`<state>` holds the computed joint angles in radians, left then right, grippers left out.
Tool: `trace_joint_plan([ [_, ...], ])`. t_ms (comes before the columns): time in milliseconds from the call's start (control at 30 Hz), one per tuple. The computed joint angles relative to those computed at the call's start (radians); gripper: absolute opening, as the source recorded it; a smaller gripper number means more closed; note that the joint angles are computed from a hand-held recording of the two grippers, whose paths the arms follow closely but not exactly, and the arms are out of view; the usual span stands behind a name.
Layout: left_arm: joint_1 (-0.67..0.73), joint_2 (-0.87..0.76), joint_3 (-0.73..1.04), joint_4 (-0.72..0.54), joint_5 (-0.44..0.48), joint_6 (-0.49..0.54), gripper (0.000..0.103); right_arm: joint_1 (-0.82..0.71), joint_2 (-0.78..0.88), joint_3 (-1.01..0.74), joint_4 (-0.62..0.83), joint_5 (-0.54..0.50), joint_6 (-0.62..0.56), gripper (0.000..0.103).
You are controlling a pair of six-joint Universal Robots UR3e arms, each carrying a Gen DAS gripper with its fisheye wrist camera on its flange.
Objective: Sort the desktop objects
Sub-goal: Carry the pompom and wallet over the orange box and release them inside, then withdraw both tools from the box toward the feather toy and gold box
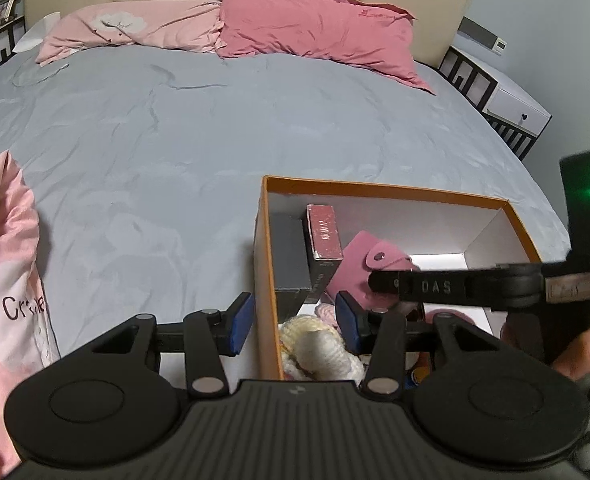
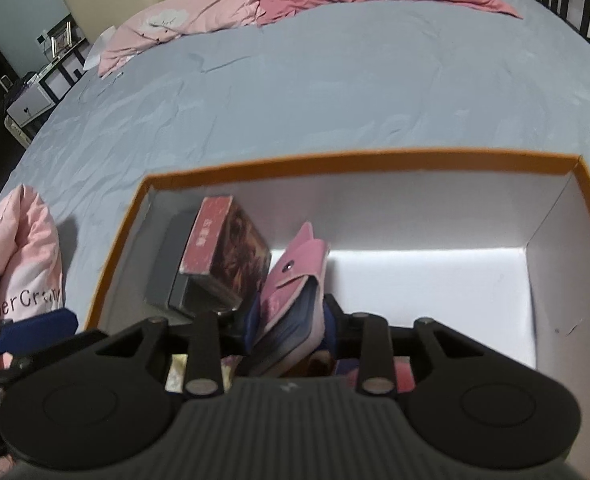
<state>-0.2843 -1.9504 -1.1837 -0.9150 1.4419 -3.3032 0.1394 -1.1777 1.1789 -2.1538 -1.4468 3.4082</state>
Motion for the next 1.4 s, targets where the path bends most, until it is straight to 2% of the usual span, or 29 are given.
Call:
trace_joint_plan([
  [167,0.011,0.011,-0.022,0.009,-0.008,-0.003,0.052,0.020,0.001,-0.005,0.014,-0.011,0.001,0.037],
  [300,0.017,0.014,-0.035,0.013,-0.012,-0.005,0.052,0.021,-0.005,-0.001,-0.004,-0.001,0.012,0.024],
  [467,0.028,0.024,-0.053,0.022,-0.019,-0.012,0.052,0.005,0.008,-0.055,0.000,0.030,0.062,0.019],
  [733,0.044,0.024,-0.061,0.031,-0.035,-0.024,0.052,0.035,0.199,-0.388,0.124,-0.036,0.120,0.020],
  [833,0.053,0.022,-0.061,0.034,-0.043,-0.023,0.052,0.044,0.251,-0.472,0.165,-0.037,0.118,0.024],
  [867,0.054,0.022,-0.063,0.037,-0.046,-0.024,0.052,0.041,0.252,-0.474,0.166,-0.026,0.117,0.028],
  [933,0.057,0.023,-0.067,0.039,-0.049,-0.024,0.052,0.035,0.227,-0.436,0.133,-0.014,0.116,0.030],
  [1033,0.059,0.028,-0.075,0.041,-0.050,-0.027,0.052,0.038,0.174,-0.376,0.103,-0.038,0.097,0.036],
  [1233,0.061,0.032,-0.077,0.039,-0.053,-0.027,0.052,0.033,0.059,-0.206,0.085,-0.008,0.063,0.036],
  [1367,0.057,0.033,-0.076,0.035,-0.050,-0.026,0.052,0.049,0.041,-0.132,0.062,-0.008,0.048,0.028],
  [1400,0.057,0.034,-0.077,0.036,-0.050,-0.027,0.052,0.055,0.045,-0.123,0.047,-0.022,0.052,0.023],
])
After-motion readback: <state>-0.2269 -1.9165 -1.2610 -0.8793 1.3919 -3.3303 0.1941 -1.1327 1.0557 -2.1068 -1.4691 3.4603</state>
